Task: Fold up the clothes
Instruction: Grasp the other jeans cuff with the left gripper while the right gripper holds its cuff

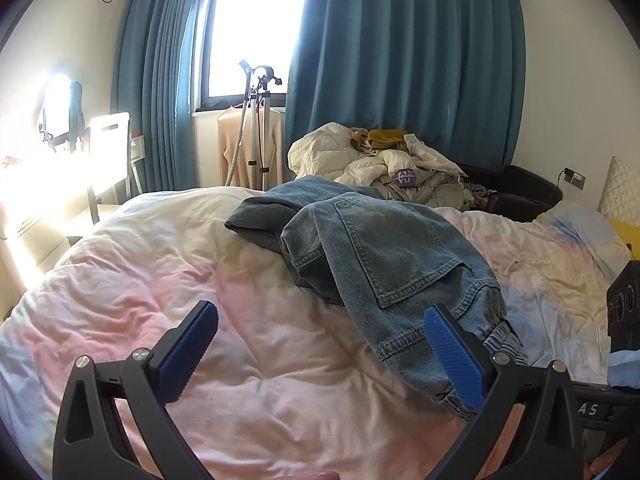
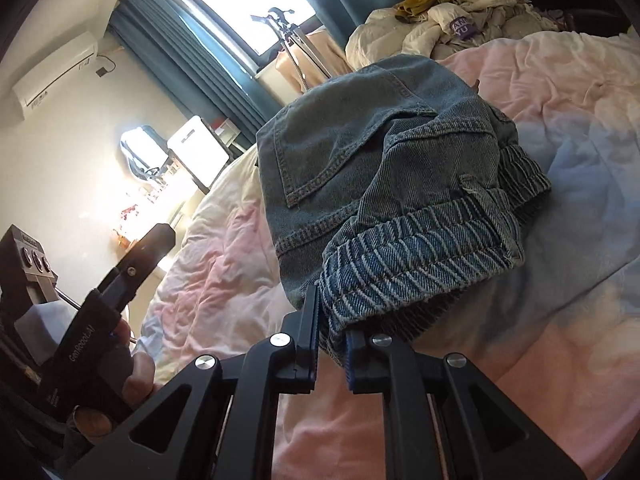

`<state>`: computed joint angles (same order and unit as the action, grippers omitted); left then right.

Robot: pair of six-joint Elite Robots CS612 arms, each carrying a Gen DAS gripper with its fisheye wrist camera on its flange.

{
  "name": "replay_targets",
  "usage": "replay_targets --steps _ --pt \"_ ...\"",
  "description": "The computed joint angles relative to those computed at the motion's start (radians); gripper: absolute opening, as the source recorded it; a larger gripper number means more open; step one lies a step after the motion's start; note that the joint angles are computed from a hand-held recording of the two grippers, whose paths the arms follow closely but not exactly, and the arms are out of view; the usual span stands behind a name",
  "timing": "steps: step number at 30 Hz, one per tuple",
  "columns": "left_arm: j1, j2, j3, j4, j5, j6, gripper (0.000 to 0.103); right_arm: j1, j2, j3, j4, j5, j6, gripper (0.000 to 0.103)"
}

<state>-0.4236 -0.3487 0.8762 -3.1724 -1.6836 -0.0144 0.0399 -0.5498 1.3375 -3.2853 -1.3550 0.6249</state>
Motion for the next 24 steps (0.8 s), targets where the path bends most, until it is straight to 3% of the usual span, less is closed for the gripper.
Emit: replay_targets --steps 2,6,10,16,19,24 --pt "-0.002 -0.004 0.005 0.011 0.007 0.012 0.103 -0.002 -0.026 0.028 0.012 0.012 -0.024 0.015" --pt "-0.010 -0.016 0.030 -0.008 -0.001 0.054 0.103 -0.001 -0.083 0.106 -0.008 -0.037 -0.085 0.018" --pt "-0.026 -0.036 0.075 -0.049 -0.019 0.144 0.103 -0.031 -0.110 0.171 -0.096 0.000 -0.005 0.025" --pt "-0.065 -0.054 0.132 -0.051 -0.042 0.361 0.103 -0.061 -0.127 0.195 -0.058 -0.114 0.142 0.028" --pt "-0.095 -0.051 0.146 -0.041 0.003 0.499 0.103 -0.060 -0.143 0.214 -0.041 -0.203 0.131 0.028" --pt "-0.139 -0.024 0.137 -0.022 0.108 0.711 0.098 -0.075 -0.148 0.236 -0.094 -0.206 0.150 0.028"
